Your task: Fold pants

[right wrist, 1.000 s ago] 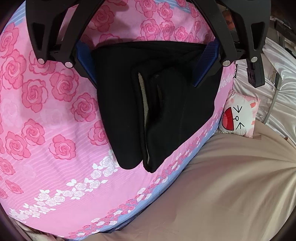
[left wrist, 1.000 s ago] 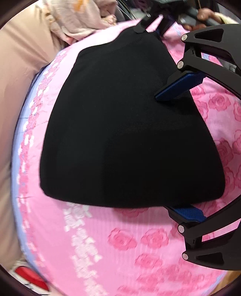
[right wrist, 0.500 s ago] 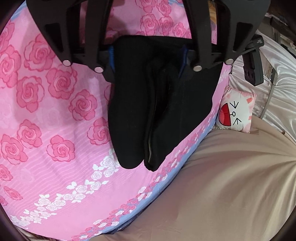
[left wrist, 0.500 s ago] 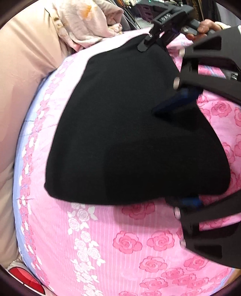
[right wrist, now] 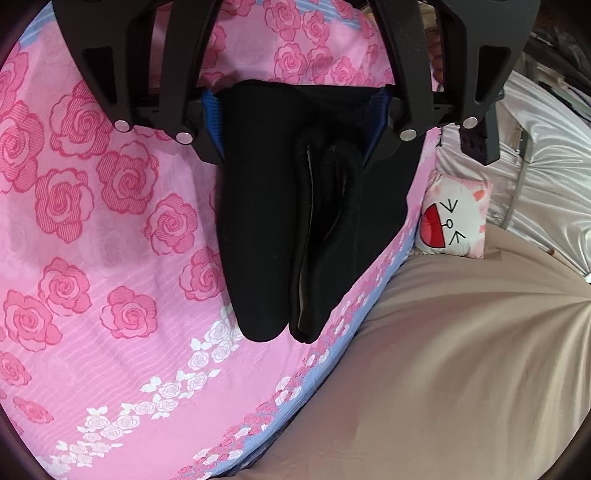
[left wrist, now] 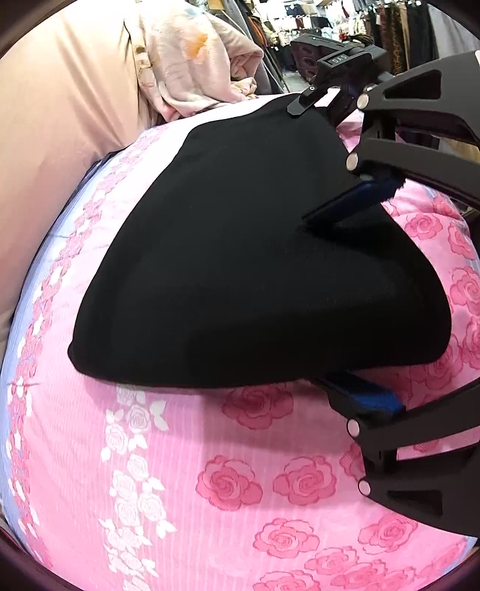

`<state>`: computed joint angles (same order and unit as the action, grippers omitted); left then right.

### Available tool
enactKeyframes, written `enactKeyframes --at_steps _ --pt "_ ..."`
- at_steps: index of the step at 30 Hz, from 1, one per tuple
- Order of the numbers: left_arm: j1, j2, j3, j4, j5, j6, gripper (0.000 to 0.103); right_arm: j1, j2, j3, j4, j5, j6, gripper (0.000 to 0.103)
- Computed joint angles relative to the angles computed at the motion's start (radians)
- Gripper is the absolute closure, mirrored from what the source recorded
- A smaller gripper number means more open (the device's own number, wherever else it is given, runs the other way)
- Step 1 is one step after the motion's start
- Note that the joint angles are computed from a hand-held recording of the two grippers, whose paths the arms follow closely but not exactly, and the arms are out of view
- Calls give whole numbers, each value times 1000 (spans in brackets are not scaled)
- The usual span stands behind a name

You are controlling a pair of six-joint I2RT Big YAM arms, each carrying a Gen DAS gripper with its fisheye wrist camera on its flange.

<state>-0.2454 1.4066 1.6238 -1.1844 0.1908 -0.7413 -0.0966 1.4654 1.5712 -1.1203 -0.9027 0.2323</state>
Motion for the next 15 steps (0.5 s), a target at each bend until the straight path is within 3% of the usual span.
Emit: enactKeyframes --at_steps 3,4,7,8,9,10,11,12,15 --pt "9 5 2 7 39 -2 22 -11 8 5 -8 -66 13 30" --pt "15 12 4 16 83 3 22 -13 11 8 -8 -85 19 28" --pt "7 36 36 -16 66 23 25 -6 23 23 -15 -79 16 25" --pt "2 42 45 -26 52 25 30 5 24 29 -23 -53 -3 25" --pt "-5 49 57 -41 26 26 41 14 23 33 -27 -28 -14 27" --pt "-11 55 68 -55 -3 33 45 28 19 36 -33 18 -39 32" --pt "-9 51 63 -47 -5 32 55 38 17 37 -41 52 -61 49" --pt "-3 38 48 -36 0 25 65 42 12 31 -36 62 -65 55" --pt "16 21 37 -16 43 25 73 41 -19 12 -14 78 -70 62"
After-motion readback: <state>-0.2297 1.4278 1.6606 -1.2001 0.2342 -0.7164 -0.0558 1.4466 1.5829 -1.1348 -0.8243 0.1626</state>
